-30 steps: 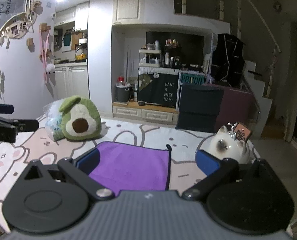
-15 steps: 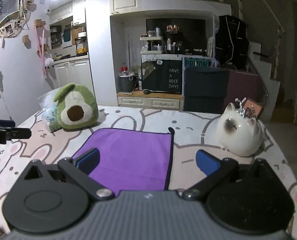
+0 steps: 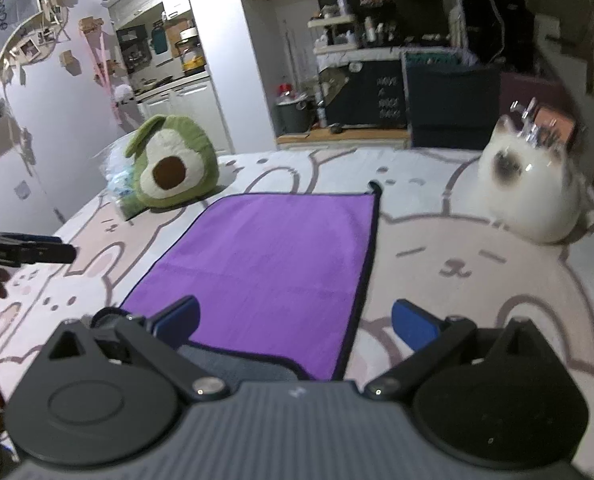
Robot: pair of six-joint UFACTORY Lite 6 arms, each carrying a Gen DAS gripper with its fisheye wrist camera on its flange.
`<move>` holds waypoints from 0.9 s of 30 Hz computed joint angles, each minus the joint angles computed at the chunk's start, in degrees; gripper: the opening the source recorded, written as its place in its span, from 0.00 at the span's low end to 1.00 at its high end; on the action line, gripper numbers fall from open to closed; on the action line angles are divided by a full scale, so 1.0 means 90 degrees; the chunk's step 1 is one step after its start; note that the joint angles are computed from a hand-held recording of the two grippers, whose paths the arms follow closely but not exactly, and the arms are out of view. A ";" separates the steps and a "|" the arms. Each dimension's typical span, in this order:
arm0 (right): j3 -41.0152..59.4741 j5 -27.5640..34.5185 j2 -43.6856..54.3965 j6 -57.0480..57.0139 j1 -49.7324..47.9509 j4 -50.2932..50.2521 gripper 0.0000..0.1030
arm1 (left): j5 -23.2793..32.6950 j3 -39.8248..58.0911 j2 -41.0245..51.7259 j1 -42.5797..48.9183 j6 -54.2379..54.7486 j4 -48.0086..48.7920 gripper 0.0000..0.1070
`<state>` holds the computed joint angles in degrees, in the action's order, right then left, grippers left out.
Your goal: Fold towel
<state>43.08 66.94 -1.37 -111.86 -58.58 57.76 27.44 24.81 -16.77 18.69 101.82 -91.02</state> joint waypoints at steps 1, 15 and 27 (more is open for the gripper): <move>0.0051 0.0003 0.0118 0.0032 0.0037 -0.0025 1.00 | 0.0158 0.0049 0.0139 0.0085 -0.0005 0.0061 0.96; 0.0797 -0.0607 0.1506 0.0409 0.0553 -0.0612 0.98 | 0.0915 0.1021 0.2064 0.0577 -0.0207 0.1221 0.85; 0.0874 -0.1239 0.1767 0.0908 0.1093 -0.1240 0.63 | 0.0556 0.1494 0.2877 0.0301 -0.0934 0.2297 0.66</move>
<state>50.95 55.80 14.54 -103.70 -48.74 46.60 32.44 38.26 9.12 21.39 93.42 -70.35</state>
